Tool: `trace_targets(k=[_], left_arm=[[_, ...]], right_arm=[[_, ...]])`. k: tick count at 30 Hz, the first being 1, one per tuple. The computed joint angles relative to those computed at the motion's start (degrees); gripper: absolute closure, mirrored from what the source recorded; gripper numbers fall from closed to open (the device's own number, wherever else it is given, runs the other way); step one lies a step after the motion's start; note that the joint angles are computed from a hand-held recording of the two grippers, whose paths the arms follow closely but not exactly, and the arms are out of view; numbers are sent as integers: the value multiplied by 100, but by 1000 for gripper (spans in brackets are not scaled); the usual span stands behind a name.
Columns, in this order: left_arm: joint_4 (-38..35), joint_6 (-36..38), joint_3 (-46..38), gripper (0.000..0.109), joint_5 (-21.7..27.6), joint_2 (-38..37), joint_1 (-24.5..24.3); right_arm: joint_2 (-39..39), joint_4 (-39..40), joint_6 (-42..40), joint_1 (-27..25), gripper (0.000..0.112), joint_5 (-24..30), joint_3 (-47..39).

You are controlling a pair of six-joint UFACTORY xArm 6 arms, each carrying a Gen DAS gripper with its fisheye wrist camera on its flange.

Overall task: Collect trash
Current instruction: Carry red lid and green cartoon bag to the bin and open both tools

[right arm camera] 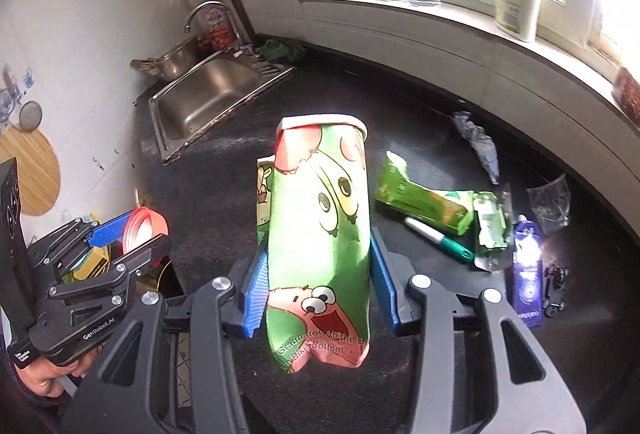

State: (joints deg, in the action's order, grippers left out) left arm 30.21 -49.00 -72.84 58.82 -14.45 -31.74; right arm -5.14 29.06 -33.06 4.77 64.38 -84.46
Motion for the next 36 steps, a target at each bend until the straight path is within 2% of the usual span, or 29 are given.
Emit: trace_targets(k=[7,11,14,16,19,25,31,36], left_arm=[[406,-1168,1288,60,1387,-1766,188],[442,-1588,1857,60,2181,-2660,256],[337,-1736,2299,60,2534,-3280,432],[260,-1772,2646,60,2562,-3668,605],[106,-1696,3190,60,2413,-4133,982],[-343,-1213,4378,60,1461,-4886,2184],[-1002,-395,5482,60,159,-5086,3400],[-1541,175,6048,60,-650,-4962,4112]], right_arm=[[158,131,-327,1407,67,322,-168],[243,157,-457,2183,67,385,-135],[354,148,-478,2715,67,416,-115],[444,103,-451,3038,67,426,-94],[623,-33,-383,3479,67,302,-34],[1159,-454,-117,4095,67,-52,16],[1874,-937,128,4370,67,-323,-220],[2378,-1167,310,4431,67,-320,-546]])
